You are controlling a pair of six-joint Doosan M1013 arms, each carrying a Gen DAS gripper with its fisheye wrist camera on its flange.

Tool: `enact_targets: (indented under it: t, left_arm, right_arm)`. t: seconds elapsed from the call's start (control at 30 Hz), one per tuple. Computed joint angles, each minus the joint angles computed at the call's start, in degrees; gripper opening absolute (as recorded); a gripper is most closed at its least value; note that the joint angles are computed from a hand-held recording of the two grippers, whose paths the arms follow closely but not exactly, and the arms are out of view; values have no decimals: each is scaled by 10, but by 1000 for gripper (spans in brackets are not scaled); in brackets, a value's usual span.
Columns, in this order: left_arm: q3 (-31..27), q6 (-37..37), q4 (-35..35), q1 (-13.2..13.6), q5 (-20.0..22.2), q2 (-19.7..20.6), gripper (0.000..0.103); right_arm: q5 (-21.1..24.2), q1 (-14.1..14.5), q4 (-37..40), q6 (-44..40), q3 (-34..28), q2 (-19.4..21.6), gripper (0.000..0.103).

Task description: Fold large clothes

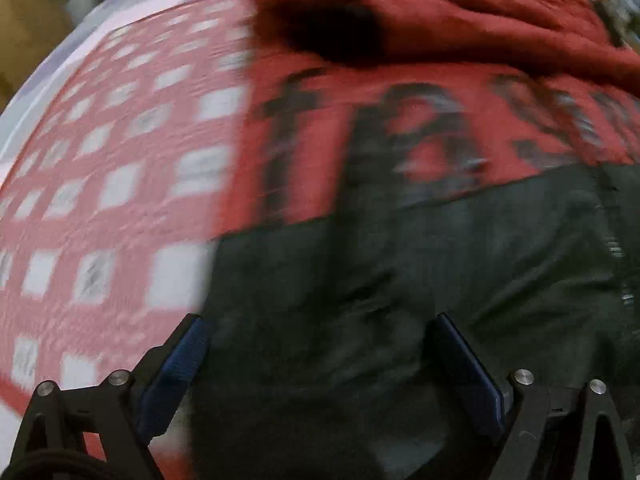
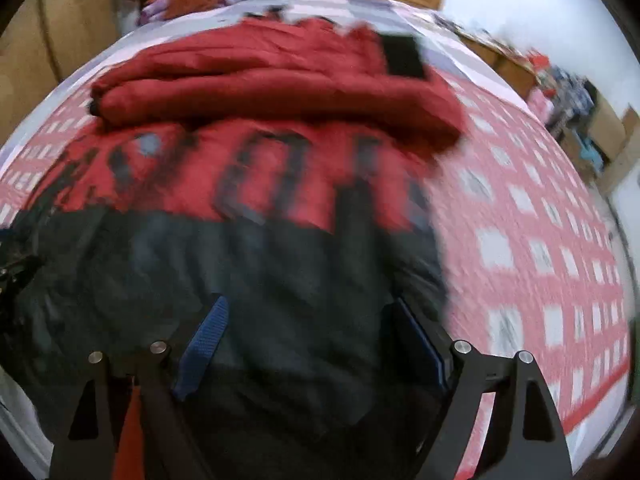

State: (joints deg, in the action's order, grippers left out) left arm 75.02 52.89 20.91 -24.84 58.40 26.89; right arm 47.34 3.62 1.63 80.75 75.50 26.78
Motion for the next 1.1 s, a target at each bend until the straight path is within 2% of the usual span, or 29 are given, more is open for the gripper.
enact_targets:
  t: [0.1, 0.17, 0.27, 0.4, 0.6, 0.77, 1.0, 1.1]
  left_arm:
    - [31, -15, -23, 17, -27, -26, 98]
    - [40, -10, -14, 14, -35, -38, 98]
    - [60, -13, 23, 2, -52, -58, 97]
    - [103, -3, 11, 2, -73, -95, 97]
    - [153, 34, -16, 0, -69, -128, 97]
    - [178, 61, -37, -2, -66, -139, 97]
    - [169, -4, 9, 2, -79, -120, 97]
    - [155, -3, 13, 3, -70, -107, 97]
  right_arm:
    - [-10, -22, -33, 32, 24, -20, 87]
    - [-10, -31, -70, 60, 40, -35, 87]
    - [-20, -40, -67, 65, 71, -67, 87]
    - [-20, -28, -75, 106, 108, -105, 86]
    - [0, 2, -64, 185, 153, -138, 86]
    - [7, 17, -81, 203, 177, -156, 86]
    - [15, 17, -99, 233, 192, -165, 86]
    - [11, 18, -109, 242, 194, -166, 86]
